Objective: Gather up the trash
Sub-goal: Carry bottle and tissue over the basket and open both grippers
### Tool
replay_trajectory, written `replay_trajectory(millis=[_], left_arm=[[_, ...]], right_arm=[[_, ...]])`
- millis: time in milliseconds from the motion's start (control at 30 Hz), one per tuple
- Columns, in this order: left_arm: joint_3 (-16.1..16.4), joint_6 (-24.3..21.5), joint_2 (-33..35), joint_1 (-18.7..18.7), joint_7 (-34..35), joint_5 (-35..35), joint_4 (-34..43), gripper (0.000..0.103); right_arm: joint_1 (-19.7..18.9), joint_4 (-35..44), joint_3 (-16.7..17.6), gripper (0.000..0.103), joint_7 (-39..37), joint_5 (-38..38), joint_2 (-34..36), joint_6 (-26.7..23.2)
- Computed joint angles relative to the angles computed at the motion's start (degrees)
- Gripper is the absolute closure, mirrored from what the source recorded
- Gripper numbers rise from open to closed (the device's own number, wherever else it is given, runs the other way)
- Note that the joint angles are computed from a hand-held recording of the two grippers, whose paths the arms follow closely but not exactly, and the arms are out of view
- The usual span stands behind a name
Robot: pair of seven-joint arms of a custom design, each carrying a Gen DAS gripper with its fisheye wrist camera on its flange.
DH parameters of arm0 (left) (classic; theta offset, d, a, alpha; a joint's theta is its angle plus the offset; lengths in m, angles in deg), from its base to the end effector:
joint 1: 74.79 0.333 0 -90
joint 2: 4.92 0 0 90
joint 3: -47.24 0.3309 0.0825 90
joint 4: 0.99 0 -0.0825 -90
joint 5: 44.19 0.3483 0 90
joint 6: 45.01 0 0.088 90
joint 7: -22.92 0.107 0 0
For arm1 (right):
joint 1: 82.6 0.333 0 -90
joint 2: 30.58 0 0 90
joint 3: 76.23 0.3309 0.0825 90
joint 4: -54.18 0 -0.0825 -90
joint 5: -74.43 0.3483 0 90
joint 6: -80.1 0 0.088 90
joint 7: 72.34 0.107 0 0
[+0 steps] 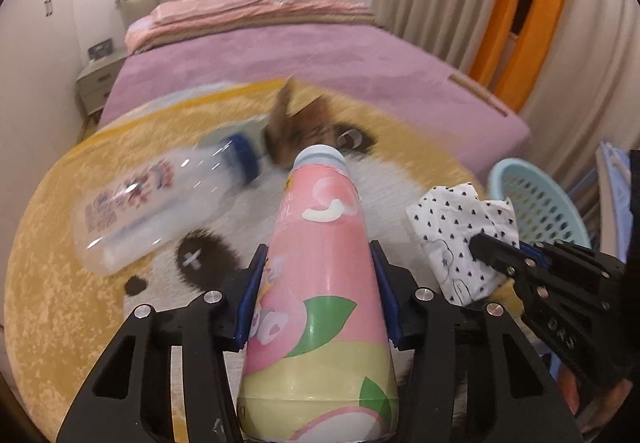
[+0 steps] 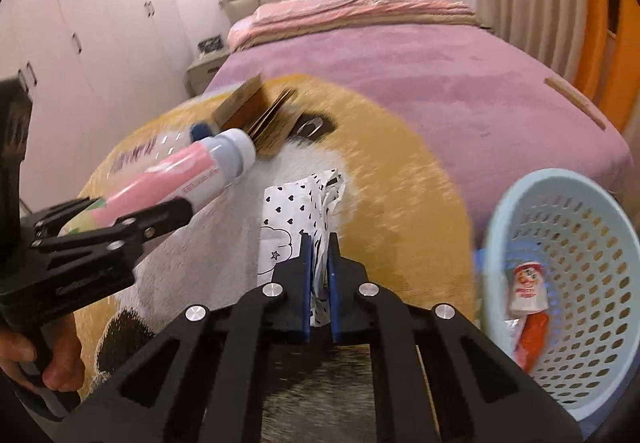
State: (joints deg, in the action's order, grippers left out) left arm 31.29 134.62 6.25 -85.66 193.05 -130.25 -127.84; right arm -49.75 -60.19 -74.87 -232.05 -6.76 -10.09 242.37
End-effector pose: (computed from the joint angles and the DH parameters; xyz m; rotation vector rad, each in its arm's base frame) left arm 0.5009 -0.1509 0.3611 -1.5446 2.1882 -0.9487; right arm 0.4642 0.3756 0.3421 -1.6840 1.7566 -0.5683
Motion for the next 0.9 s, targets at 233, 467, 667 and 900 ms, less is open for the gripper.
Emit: replay_trajectory(millis=[233,467,667,900], left_arm=[[-0.33,-3.30,-1.85,-2.66,5.05,-5.74,1.52,0.056],[-1.17,-2.26,0.01,-7.28,7.31,-7.08,4.98,0.056],[-2.77,-2.49,3.52,-10.24,6.45,-4.72,9.06,0.056],[-3.54,-1.44,10.08,-13.82,-11.81,15.48,13.38,0.056]], right_arm=[[-2.64,-7.64,0.52,0.098,10.85,-7.91,-8.13,-3.30],[-7.73,-16.89,3.15,0.098,18.02,-11.03,-17.07,-8.47],[-12.30,-22.90,3.21,0.098,21.71,-10.48,-21.01,-8.71],[-16.51,-25.78,1.99,0.098,21.50,-7.25,-20.82,-7.14]])
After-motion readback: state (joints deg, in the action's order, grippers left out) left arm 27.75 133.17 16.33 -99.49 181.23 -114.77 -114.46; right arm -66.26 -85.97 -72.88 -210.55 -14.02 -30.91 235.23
